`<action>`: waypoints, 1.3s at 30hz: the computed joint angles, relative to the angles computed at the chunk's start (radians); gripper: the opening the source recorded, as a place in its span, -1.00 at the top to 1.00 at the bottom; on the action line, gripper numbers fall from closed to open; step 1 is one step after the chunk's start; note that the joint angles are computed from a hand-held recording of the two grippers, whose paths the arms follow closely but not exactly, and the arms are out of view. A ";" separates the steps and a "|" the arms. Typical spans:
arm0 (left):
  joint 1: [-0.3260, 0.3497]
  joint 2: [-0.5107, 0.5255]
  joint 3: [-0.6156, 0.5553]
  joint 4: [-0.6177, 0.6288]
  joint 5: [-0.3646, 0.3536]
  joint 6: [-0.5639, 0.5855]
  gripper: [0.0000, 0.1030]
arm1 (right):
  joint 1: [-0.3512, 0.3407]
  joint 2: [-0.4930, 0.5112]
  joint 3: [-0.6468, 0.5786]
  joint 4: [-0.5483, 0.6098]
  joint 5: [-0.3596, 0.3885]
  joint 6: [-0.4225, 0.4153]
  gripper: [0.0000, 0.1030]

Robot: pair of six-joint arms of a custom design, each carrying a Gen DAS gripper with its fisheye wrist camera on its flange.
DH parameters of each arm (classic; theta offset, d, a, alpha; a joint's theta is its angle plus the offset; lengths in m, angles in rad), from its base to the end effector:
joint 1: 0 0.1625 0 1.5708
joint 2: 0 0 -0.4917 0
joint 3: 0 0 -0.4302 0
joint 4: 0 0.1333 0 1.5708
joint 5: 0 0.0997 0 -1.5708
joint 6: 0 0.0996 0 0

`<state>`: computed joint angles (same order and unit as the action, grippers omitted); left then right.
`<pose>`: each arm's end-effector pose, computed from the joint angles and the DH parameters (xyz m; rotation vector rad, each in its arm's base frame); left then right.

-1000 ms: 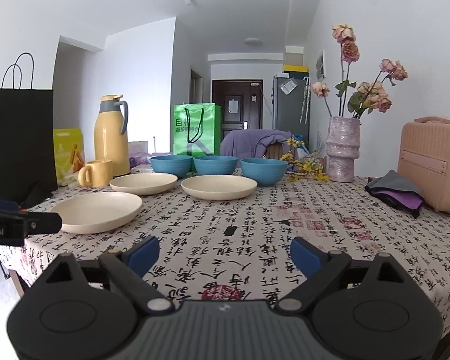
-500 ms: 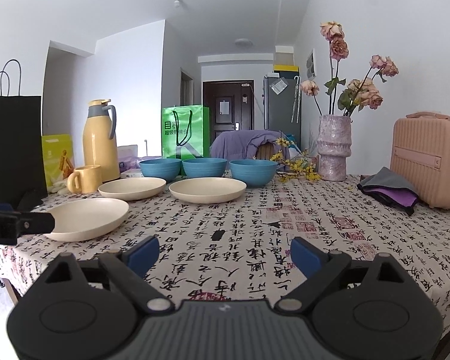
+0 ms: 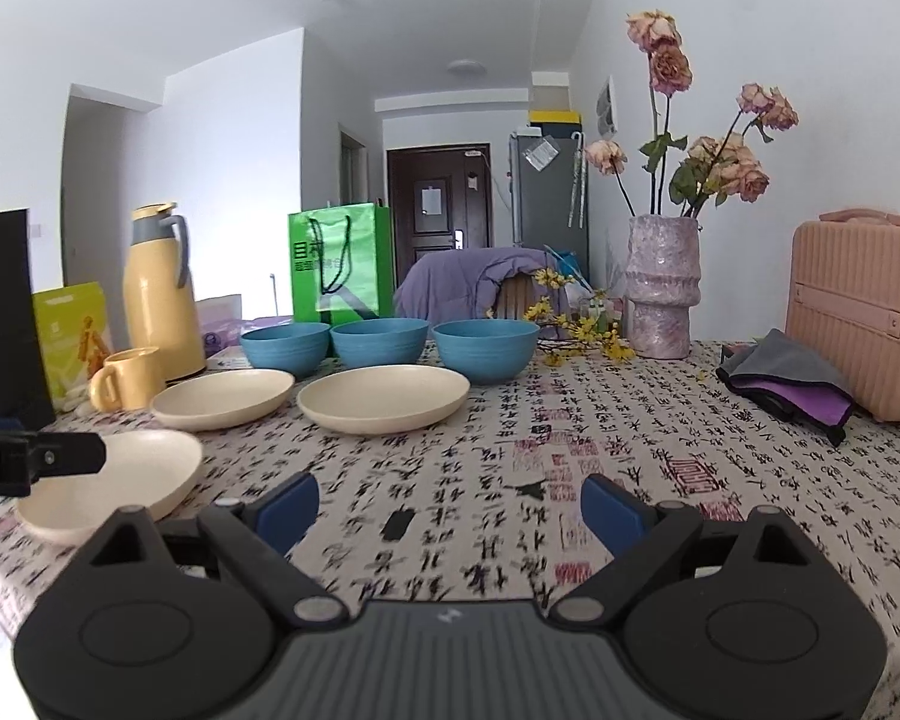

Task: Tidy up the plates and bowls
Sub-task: 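Move both grippers to the middle cream plate in front of the bowls, then close both grippers on the rim of the middle cream plate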

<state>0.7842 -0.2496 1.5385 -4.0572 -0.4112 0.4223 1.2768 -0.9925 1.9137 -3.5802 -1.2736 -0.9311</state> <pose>-0.3154 -0.6319 -0.0509 0.3575 1.9185 -1.4069 -0.0356 -0.6784 0.2758 0.9490 -2.1902 1.3814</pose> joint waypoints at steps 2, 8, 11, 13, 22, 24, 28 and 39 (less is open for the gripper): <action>0.016 -0.005 -0.022 0.034 -0.016 -0.010 -0.98 | 0.012 0.018 -0.037 0.018 -0.016 0.009 -0.83; 0.067 -0.011 -0.118 0.189 -0.035 -0.050 -0.95 | 0.050 0.075 -0.165 0.096 -0.071 0.034 -0.83; 0.097 -0.017 -0.170 0.282 -0.075 -0.098 -0.88 | 0.071 0.104 -0.250 0.187 -0.093 0.061 -0.83; 0.120 -0.022 -0.215 0.383 -0.094 -0.157 -0.75 | 0.085 0.127 -0.317 0.256 -0.103 0.072 -0.83; 0.220 0.005 -0.483 0.907 -0.154 -0.473 -0.08 | 0.139 0.313 -0.714 0.562 -0.167 0.163 -0.74; 0.235 0.026 -0.542 0.968 -0.160 -0.492 0.00 | 0.146 0.362 -0.813 0.645 -0.190 0.184 -0.71; 0.255 0.059 -0.636 1.061 -0.172 -0.518 0.12 | 0.155 0.453 -0.990 0.784 -0.232 0.221 -0.52; 0.284 0.139 -0.811 1.194 -0.169 -0.551 0.54 | 0.169 0.605 -1.248 0.960 -0.286 0.202 0.17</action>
